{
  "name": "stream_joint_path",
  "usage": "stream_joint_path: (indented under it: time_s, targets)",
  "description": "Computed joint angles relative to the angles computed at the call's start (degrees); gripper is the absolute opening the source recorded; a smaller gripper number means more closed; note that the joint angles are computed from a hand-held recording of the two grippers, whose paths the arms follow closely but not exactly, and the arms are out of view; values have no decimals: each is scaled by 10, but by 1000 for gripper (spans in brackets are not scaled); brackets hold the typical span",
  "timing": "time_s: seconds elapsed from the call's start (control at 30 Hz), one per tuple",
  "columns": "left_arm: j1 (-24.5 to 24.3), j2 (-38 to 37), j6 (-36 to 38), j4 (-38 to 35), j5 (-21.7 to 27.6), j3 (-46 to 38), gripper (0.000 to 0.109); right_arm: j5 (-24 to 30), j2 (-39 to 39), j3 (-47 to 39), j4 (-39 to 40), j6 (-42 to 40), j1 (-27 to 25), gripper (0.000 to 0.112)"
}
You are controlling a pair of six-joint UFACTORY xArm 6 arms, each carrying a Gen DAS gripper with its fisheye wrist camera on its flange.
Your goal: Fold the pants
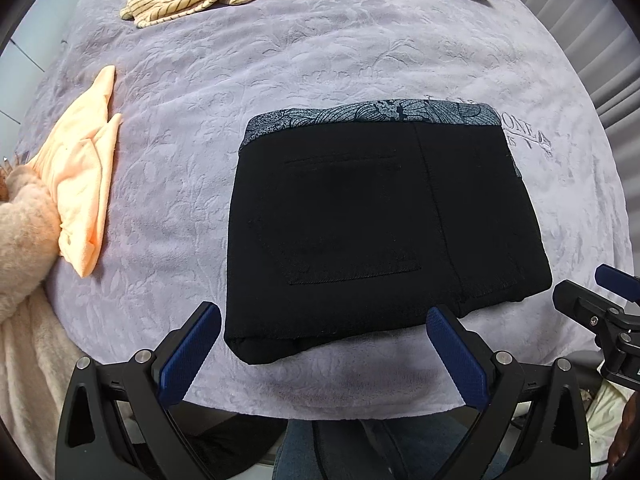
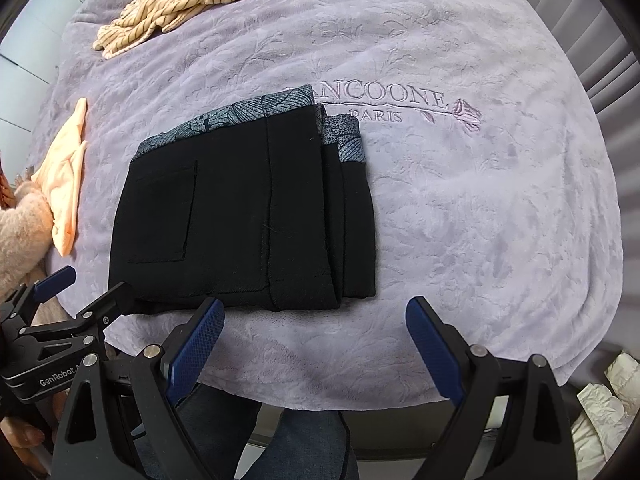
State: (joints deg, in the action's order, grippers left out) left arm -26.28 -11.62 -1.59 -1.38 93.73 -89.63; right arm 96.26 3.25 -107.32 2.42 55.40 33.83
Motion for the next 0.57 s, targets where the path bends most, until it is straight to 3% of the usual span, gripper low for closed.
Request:
stream_joint_path:
  time_s: [0.57]
  targets:
    - [-7,-6,-13,-6,-28,6,102,-5,-8,12,1,-3,-2,94]
